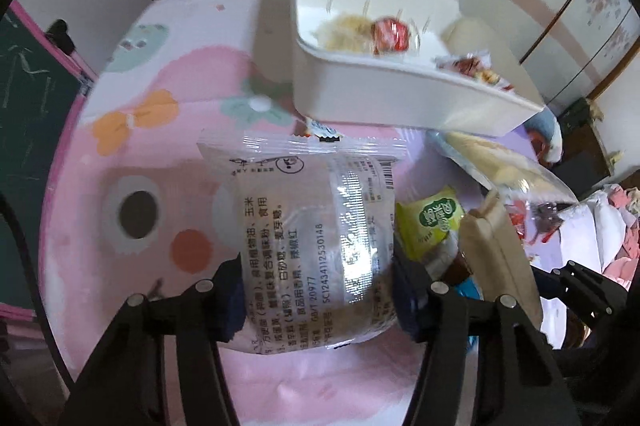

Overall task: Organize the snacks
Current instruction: 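Grasp the clear-wrapped cake with the left tool while the right tool grasps the brown paper bread, then carry the cake and bread over the white tray and release both inside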

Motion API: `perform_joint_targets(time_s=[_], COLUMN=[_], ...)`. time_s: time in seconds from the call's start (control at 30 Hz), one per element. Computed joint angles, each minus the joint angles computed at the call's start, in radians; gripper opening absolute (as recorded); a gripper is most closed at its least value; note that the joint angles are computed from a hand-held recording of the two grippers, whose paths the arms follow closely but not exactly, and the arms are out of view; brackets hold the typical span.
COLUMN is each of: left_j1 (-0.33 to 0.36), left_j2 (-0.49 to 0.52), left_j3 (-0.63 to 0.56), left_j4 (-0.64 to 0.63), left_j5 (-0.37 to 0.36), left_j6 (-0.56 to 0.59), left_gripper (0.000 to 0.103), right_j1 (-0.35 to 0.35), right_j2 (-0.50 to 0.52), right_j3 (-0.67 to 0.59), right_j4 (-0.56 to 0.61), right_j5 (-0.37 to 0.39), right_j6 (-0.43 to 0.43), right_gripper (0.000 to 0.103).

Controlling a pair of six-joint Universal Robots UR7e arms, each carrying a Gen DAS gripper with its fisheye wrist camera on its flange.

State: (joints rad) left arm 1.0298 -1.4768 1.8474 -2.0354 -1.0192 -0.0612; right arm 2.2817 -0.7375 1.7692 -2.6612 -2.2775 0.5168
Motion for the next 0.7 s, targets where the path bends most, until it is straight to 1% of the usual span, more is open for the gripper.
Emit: perform_joint_targets(time_s=[0.1, 0.17, 0.27, 0.33, 0.47, 0.7], left_j1=[-0.023, -0.042, -0.083, -0.115, -0.18, -0.262], left_j2=[-0.044, -0.066, -0.097, -0.109, -0.114, -0.06], left_j3=[-0.011, -0.023, -0.038, -0.04, -0.061, -0.131], left_j4=[0.039, 0.068, 0.101, 0.105, 0.097, 0.03], left_j5=[-0.001, 0.005, 0.024, 0.03, 0.027, 0.01], left_j6=[-0.019, -0.034, -0.038, -0.038, -0.028, 0.024], left_gripper=[0.057, 0.057, 0.057, 0.057, 0.057, 0.058], right_j1=[0.036, 0.058, 0.094, 0.105, 0.117, 0.121], right_j2=[-0.016, -0.027, -0.024, -0.028, -0.037, -0.063], right_j3=[0.011, 0.029, 0.033, 0.034, 0.024, -0.01], right_j4=[-0.049, -0.111, -0.197, -0.237, -0.279, -0.329], right_j5=[0.005, 0.01, -0.007, -0.019, -0.07, -0.199], right_j6=[-0.034, -0.071, -0.118, -0.138, -0.172, -0.231], right_gripper=[0.053, 0.053, 0.053, 0.053, 0.053, 0.053])
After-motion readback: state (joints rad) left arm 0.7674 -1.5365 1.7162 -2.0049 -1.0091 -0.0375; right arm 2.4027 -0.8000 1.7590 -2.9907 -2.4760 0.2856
